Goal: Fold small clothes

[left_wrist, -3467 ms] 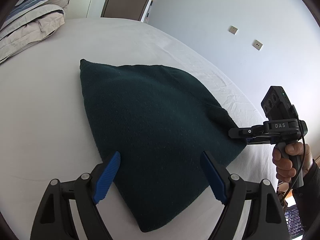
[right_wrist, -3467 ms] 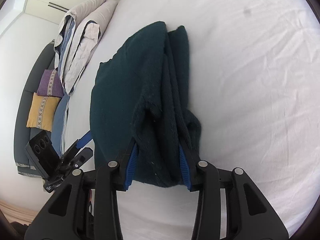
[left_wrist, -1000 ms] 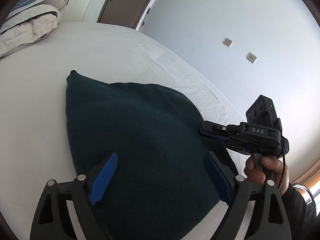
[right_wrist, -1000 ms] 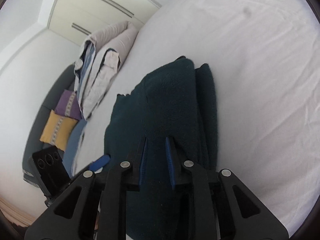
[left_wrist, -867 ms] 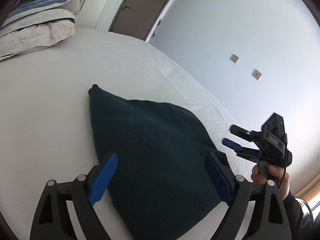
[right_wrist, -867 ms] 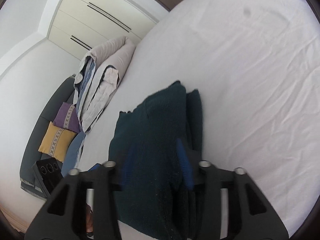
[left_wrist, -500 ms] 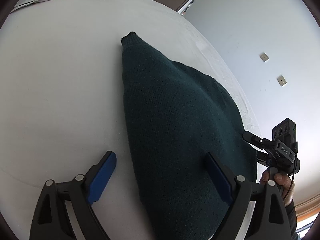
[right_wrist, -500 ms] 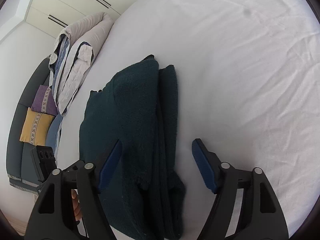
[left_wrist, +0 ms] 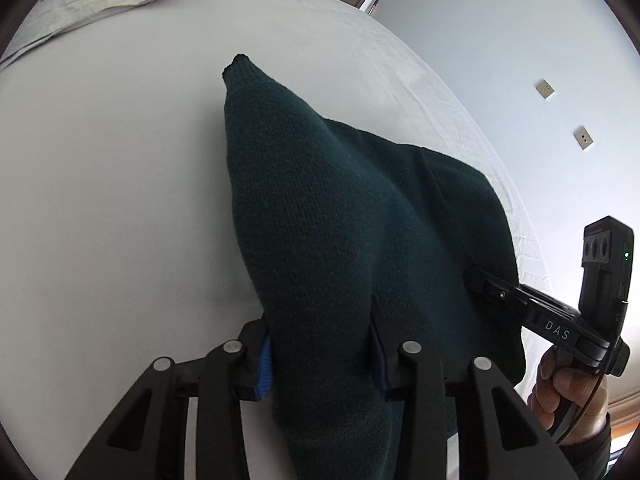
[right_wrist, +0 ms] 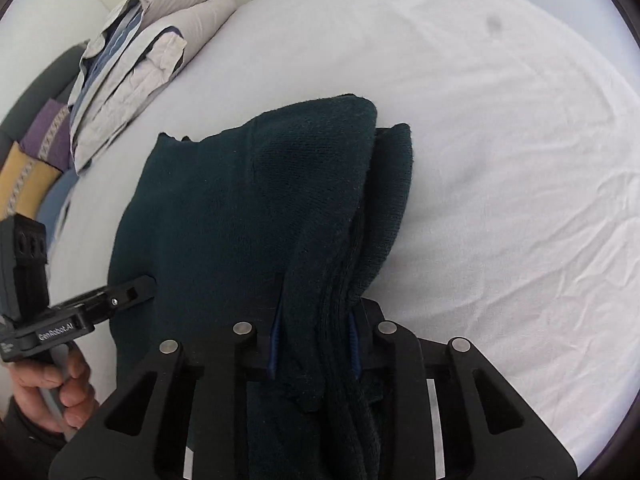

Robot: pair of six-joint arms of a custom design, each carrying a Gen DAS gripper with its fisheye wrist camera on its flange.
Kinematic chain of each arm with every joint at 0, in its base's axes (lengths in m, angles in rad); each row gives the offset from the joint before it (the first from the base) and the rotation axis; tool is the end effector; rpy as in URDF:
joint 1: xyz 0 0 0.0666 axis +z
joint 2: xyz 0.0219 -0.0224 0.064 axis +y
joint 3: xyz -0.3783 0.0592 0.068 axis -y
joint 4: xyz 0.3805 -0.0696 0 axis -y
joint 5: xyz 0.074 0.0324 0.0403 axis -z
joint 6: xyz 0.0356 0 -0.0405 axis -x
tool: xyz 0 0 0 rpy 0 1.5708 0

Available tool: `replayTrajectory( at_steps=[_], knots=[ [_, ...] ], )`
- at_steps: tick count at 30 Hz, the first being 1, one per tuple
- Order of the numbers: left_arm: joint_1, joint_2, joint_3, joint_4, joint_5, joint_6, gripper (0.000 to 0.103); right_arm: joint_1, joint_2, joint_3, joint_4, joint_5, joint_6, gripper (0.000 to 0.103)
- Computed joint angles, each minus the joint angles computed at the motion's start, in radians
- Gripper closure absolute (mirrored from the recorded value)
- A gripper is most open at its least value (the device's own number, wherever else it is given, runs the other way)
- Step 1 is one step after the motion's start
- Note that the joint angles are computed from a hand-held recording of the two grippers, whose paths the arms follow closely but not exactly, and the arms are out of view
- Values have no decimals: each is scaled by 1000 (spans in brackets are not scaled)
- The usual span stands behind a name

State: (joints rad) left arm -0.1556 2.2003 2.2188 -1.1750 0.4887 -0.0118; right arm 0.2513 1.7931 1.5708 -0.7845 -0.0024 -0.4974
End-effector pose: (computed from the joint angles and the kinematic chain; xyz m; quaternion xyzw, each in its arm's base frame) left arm 0.7109 -0.1288 0.3068 0.1290 0.9421 -0.2505 0.1820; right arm 0.5824 0.1492 0.3080 0.1176 0.9533 0.1028 0.2586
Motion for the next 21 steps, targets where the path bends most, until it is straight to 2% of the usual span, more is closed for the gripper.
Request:
replayTrajectory(
  at_steps=[3,7,14,21],
  knots=[
    [2,-109,-129,66,-33,-48,65,50,-43,6,-7,38,3,81],
    [55,-269,-311,133,-10,-101,65,144,-102,-1,-3,76,-5,81],
    [191,-493,-548,142,16,-238,65,332,-148,-23,57,87,-94,81],
    [307,-602,-719,151,32,-337,65,448,-109,-46,116,64,-199,81]
  ],
)
